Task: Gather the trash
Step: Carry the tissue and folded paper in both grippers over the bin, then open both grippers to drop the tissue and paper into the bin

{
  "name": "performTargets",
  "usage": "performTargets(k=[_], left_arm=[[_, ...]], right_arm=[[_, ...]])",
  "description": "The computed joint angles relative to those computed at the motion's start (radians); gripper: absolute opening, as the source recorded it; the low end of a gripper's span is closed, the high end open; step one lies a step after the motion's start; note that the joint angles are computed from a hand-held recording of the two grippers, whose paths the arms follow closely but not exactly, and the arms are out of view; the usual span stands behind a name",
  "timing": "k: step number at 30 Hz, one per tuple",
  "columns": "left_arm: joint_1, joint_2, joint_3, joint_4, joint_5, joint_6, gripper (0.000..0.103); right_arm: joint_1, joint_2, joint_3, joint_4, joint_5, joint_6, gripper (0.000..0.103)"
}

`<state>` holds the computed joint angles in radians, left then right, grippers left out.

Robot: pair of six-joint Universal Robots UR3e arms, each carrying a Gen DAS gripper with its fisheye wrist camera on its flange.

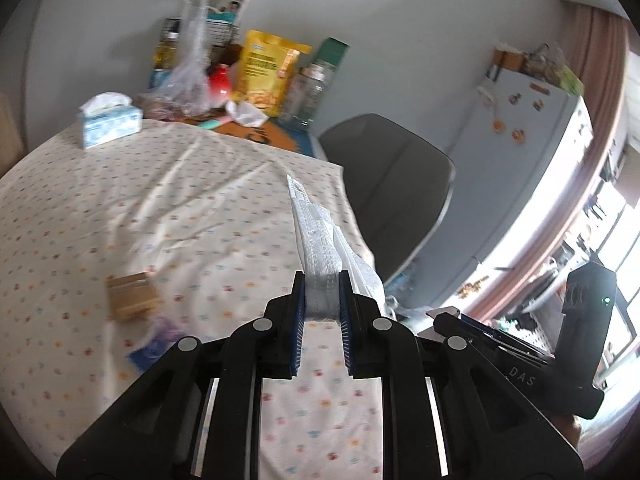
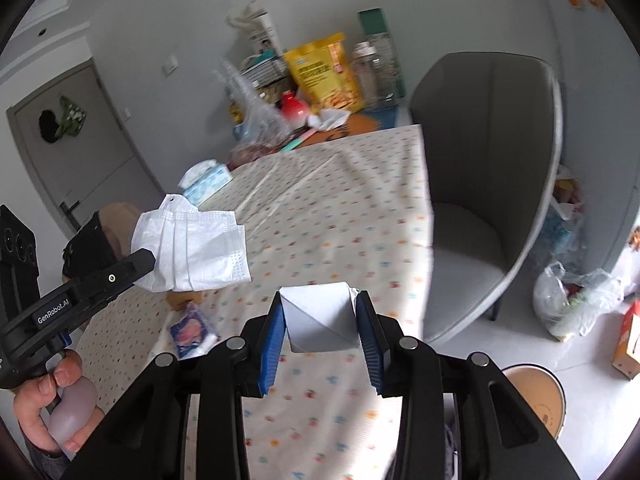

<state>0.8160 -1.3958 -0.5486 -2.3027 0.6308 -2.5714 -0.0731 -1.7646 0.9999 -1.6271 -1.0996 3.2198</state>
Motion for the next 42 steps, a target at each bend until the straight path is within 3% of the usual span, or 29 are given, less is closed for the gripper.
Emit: performTargets(k=[6, 14, 19, 23, 27, 29, 32, 38, 42], left_arm=[[-0.288, -0.033, -0.115, 0.344, 0.124, -0.247, 0.016], [-0.592, -0.143, -0.099, 0.55, 0.284, -0.415, 0.016], [-0.716, -0.22, -0.038, 0.578, 0.35, -0.463, 0.016], [-0.824, -0.295, 0.018, 0.592, 0.42, -0.497, 0.016], [-0.927, -0.367, 0.055, 0.605, 0.487, -0.527, 0.016], [-0.971, -0.406, 0.083, 0.603, 0.515, -0.539, 0.016], [-1.038, -0.474, 0.144, 0.587, 0.556, -0.555, 0.016], [-1.143, -0.598, 0.265, 0.531, 0.62, -0.572, 0.016], [-1.195, -0.694, 0.398, 0.46, 0.65, -0.581, 0.016]], right_arm=[[-0.234, -0.12, 0.05, 0.133, 0.107, -0.12, 0.035], [-0.629, -0.254, 0.039, 0.482, 0.292, -0.415, 0.036], [-0.898, -0.291, -0.059, 0.847, 0.39, -0.706, 0.036], [-1.151, -0.267, -0.23, 1.267, 0.431, -1.037, 0.036], [-1.373, -0.236, -0.355, 1.606, 0.401, -1.316, 0.036], [-1.471, -0.245, -0.335, 1.684, 0.367, -1.414, 0.036], [-1.547, -0.28, -0.231, 1.669, 0.332, -1.462, 0.037], [-1.496, -0.362, 0.147, 1.317, 0.314, -1.286, 0.053], [-1.589, -0.366, 0.205, 1.342, 0.28, -1.363, 0.057]])
